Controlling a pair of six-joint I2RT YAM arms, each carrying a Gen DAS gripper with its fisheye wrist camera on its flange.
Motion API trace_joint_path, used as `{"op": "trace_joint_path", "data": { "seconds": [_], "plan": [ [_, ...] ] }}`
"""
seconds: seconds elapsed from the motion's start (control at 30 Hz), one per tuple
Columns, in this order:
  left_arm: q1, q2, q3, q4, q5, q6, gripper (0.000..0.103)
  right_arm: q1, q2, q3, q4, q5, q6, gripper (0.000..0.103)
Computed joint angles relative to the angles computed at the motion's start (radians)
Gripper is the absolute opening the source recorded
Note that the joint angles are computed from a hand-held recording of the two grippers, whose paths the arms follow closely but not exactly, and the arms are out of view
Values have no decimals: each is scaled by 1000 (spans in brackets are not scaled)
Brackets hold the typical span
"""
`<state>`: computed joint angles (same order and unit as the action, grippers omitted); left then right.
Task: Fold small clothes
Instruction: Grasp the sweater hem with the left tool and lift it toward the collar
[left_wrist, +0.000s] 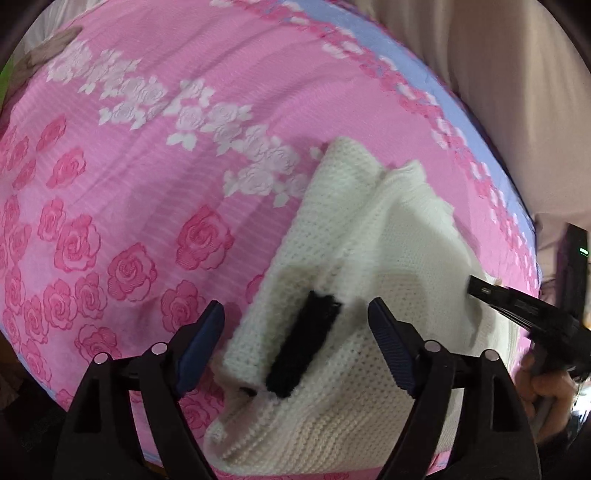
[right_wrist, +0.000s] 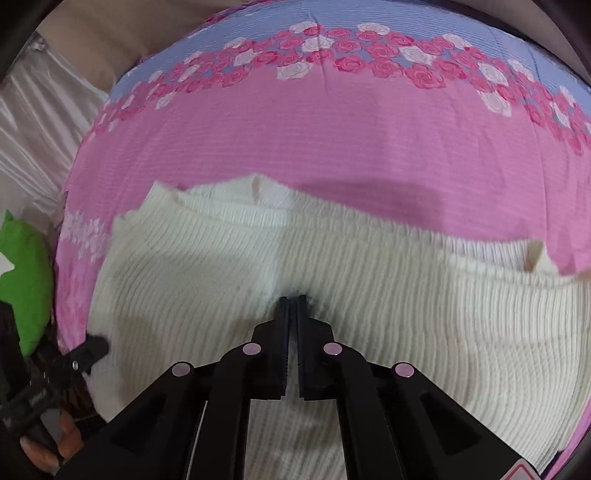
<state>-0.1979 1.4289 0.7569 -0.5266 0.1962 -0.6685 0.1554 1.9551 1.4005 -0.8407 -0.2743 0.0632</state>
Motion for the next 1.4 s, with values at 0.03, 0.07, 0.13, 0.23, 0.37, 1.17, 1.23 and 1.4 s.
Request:
{"op": "trace_joint_path", "data": {
  "seconds": [0.03,0.07,0.13,0.23,0.37,1.17,1.23,1.4],
  "plan": [
    [12,0,-13,17,18,-15,78,-3,-15,6,-21,-2,11,1],
    [20,-15,-30,41,26,-30,81,-15,-73,-27,-21,-29,18,4],
    [31,-17,-40,58,43,-43,81,-40,-191,-103,-36,-75,-1,6],
    [26,-4,-34,79,57,-14,45,-44,-272,-197,-64,-59,-25,6],
    [24,-30,31,52,147,-2,20,-68,-254,-337,31,-74,-13,0],
    [-695,239,609,-167,-111,314,87,-922,-331,-251,-269,-378,-412,68],
    [-703,215,551,-187,-87,331,87,-864,-333,-257,-255,-415,-380,75],
    [-794,231,456,-170,-38,371,87,-695,-231,-255,-204,-367,-312,78]
  ]
}}
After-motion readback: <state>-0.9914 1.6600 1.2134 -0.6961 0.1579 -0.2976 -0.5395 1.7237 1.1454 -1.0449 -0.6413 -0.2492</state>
